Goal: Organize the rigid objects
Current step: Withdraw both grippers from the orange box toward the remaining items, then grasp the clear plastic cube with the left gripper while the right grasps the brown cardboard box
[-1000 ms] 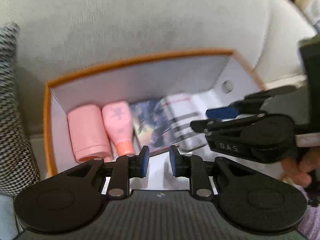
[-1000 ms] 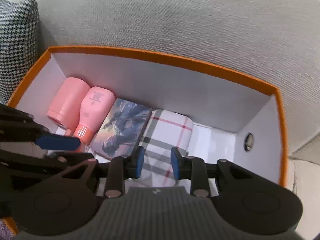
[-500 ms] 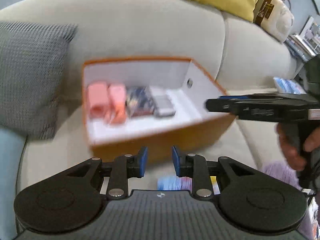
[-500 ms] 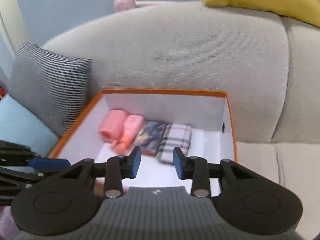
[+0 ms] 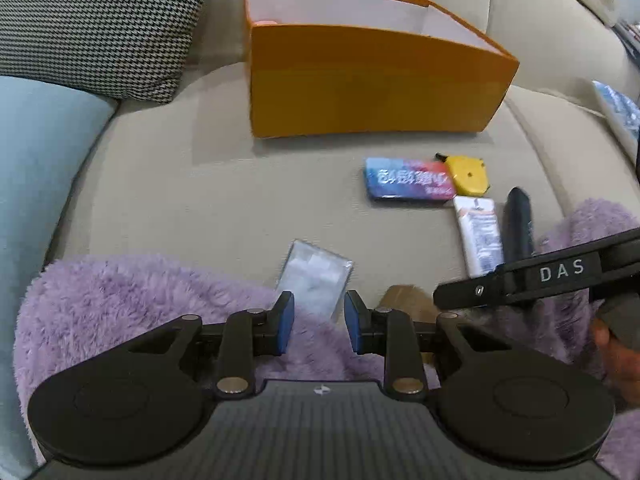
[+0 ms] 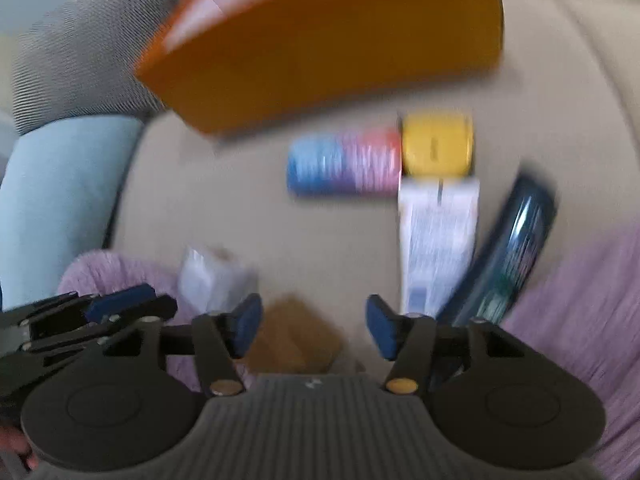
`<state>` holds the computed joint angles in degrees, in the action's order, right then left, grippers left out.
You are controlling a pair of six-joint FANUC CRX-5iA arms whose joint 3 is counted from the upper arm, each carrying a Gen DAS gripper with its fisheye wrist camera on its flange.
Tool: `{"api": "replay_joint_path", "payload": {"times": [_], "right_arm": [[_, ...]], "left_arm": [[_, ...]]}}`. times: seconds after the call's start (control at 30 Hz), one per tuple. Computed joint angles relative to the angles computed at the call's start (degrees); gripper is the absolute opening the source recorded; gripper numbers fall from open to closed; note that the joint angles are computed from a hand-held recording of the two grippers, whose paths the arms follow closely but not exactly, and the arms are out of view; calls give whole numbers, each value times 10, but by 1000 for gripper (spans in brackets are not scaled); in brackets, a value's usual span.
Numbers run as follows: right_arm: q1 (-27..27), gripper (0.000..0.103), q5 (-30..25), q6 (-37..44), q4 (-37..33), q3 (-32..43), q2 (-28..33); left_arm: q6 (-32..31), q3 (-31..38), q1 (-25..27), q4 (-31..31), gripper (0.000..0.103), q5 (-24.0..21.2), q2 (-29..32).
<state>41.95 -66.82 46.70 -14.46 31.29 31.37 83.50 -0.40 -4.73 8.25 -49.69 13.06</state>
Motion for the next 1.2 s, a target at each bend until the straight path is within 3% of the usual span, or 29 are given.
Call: {"api": "replay_joint_path", "payload": {"times": [0.07, 0.2, 0.33, 0.6, 0.77, 0.93, 1.03, 1.13, 1.2], "right_arm": [[0, 69, -14, -24, -18, 7, 8], [3, 72, -20, -69, -37, 16, 23], [9, 72, -1, -99, -35, 21, 35], [33, 71, -28, -97, 2, 56, 68], [42, 69, -16, -93, 47, 36, 54], [49, 68, 9, -90, 119, 8, 41], [49, 68, 20, -72, 144, 3, 40], [51, 68, 33, -40, 163, 5, 43], [49, 68, 35, -9, 162, 17, 51]], "left_arm": [[-3, -15, -3, -13, 33, 23, -11], [-40, -65, 7, 29, 40, 73, -30], [-48, -79, 4, 38, 43, 85, -35], [-80, -108, 15, 84, 43, 106, -44], [-136, -124, 20, 132, 60, 114, -43], [-142, -96, 13, 107, 64, 96, -25], [-103, -57, 1, 42, 68, 85, -10], [-85, -15, -9, -2, 79, 56, 13], [-95, 14, -10, -4, 79, 20, 36]]}}
